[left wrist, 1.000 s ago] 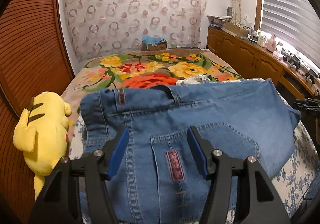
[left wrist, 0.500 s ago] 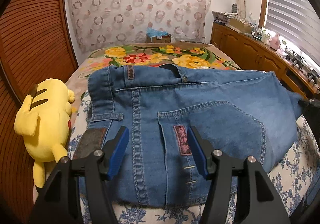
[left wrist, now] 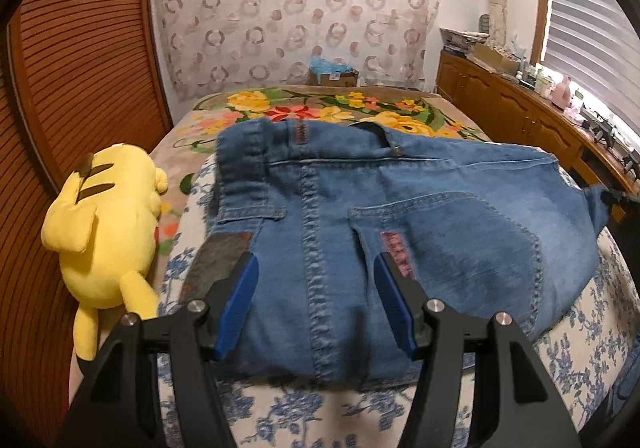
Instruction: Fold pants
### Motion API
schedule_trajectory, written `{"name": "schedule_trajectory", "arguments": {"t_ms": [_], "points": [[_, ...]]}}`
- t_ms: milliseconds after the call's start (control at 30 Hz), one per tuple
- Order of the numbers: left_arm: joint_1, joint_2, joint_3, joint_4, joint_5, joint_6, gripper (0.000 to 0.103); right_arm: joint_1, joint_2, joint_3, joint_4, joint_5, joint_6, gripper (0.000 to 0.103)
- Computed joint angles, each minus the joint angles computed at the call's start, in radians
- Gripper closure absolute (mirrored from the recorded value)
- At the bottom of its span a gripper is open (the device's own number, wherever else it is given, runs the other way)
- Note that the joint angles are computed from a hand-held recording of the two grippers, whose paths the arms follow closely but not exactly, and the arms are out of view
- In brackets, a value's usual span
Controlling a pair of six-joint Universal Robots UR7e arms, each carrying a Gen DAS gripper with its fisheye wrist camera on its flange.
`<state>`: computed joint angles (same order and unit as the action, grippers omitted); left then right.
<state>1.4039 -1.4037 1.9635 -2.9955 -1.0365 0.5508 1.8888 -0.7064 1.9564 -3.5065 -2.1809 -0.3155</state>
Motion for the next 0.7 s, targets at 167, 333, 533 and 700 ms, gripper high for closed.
{"name": "schedule_trajectory", "arguments": {"t_ms": [167, 333, 533, 700], "points": [[0.024, -0.003, -0.012, -0.013, 0.024, 0.003, 0.044, -0.014, 0.011, 0.018, 0.027, -0.014, 0.045, 0.061], [0.051, -0.004, -0.019, -0.028, 0.043, -0.001, 0.044, -0.032, 0.021, 0.024, 0.065, 0.001, 0.077, 0.059], [0.08, -0.004, -0.03, -0.028, 0.061, -0.009, 0.044, -0.032, 0.045, 0.004, 0.07, 0.006, 0.067, 0.059], [0.103, 0.0, -0.042, 0.005, 0.055, -0.025, 0.044, -0.031, 0.057, -0.012, 0.076, -0.006, 0.053, 0.062]]}}
